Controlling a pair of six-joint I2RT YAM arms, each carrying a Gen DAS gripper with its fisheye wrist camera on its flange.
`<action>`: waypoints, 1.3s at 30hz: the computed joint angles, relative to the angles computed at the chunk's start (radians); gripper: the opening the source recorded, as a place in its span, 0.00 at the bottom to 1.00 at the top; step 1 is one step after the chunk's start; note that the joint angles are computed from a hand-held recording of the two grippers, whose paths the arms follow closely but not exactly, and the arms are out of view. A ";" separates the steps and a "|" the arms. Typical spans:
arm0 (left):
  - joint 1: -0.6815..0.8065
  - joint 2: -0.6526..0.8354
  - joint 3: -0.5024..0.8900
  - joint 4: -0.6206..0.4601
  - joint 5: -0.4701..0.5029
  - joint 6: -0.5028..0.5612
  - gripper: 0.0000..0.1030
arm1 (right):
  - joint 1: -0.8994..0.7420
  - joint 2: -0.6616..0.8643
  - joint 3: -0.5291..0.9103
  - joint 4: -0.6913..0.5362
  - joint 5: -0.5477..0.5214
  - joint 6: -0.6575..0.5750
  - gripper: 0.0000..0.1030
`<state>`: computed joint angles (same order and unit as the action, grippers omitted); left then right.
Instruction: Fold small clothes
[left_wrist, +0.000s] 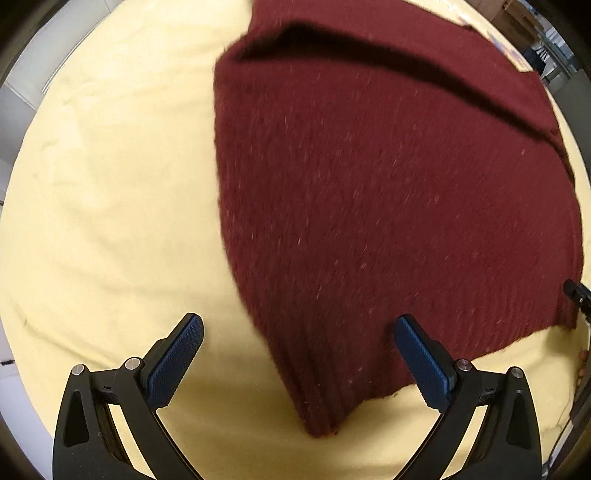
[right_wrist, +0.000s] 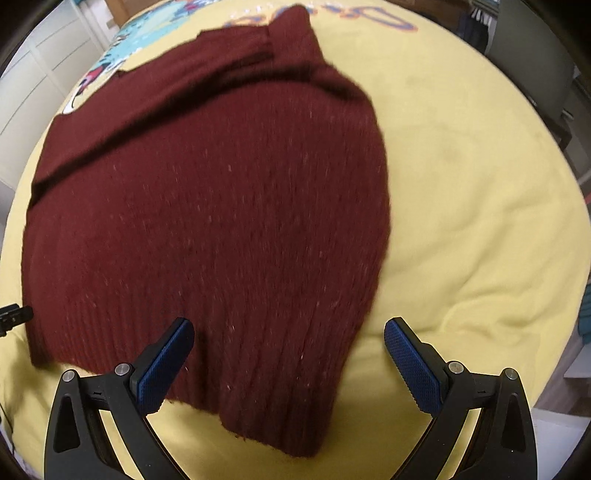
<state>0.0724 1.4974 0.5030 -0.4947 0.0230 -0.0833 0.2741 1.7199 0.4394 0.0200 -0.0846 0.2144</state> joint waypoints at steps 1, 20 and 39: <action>-0.005 0.014 -0.003 0.008 0.000 -0.001 0.98 | 0.000 0.012 -0.001 0.005 -0.002 0.001 1.00; -0.065 -0.015 0.007 -0.014 0.169 0.024 0.09 | -0.066 0.050 0.078 -0.105 -0.147 -0.047 0.14; 0.197 -0.047 0.441 -0.219 0.386 0.187 0.09 | -0.166 -0.193 0.316 -0.257 -0.273 -0.071 0.11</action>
